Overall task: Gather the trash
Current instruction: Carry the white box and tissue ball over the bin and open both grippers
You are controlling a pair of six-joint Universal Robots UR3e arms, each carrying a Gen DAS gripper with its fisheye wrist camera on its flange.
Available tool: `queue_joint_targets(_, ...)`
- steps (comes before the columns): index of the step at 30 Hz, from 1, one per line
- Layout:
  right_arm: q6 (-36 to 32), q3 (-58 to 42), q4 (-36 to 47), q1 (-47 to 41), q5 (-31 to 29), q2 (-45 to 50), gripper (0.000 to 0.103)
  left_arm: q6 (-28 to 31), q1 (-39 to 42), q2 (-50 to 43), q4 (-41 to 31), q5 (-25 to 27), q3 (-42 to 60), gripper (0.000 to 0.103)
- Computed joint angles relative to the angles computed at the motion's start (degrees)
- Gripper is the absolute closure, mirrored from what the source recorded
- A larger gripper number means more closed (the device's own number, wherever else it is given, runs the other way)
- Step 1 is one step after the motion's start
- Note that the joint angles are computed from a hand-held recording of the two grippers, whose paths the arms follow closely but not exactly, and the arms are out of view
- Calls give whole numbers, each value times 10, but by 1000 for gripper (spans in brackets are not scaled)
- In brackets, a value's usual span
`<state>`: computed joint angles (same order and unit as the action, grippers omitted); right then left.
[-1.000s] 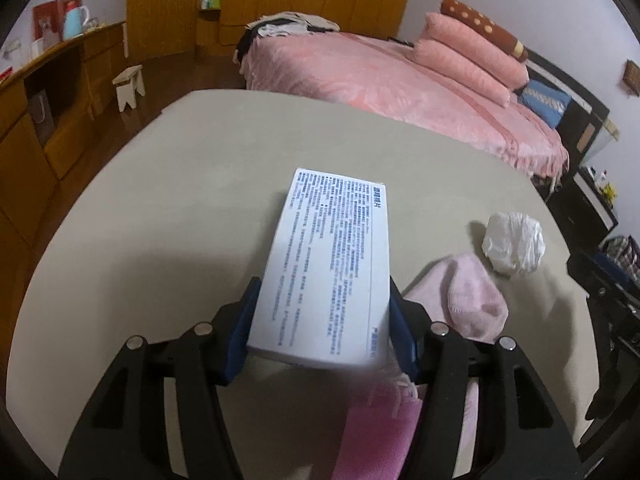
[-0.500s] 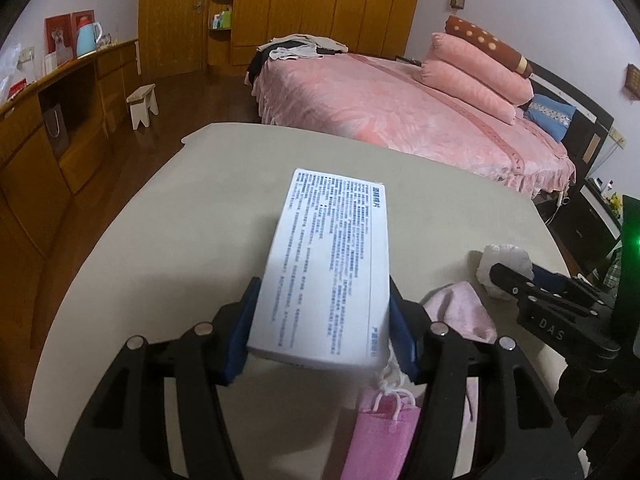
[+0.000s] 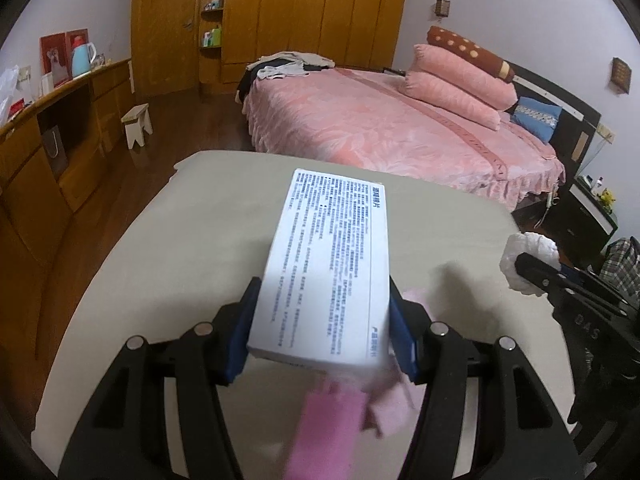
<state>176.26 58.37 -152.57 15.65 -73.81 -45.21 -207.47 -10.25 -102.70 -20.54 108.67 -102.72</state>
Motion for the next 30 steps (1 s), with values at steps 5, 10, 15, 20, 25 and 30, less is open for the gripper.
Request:
queue_joint_targets(5, -8, 125, -47, -31, 16, -96, 74, -26, -57, -9, -34, 26, 45, 46)
queue_joint_targets(10, -15, 254, -96, -78, 32, -202, 74, -53, -113, -28, -63, 47, 97, 46)
queue_joint_targets(15, -27, 355, -123, -130, 55, -291, 74, -68, -169, -60, -88, 68, 163, 46)
queue_joint_targets(20, -37, 442, -133, -193, 82, -376, 74, -66, -223, -106, -120, 84, 244, 46)
queue_joint_targets(25, -62, 516, -129, -269, 110, -454, 74, -62, -258, -154, -136, 86, 313, 46)
queue_joint_targets(30, -89, 563, -123, -337, 132, -504, 74, -53, -291, -222, -161, 86, 417, 46)
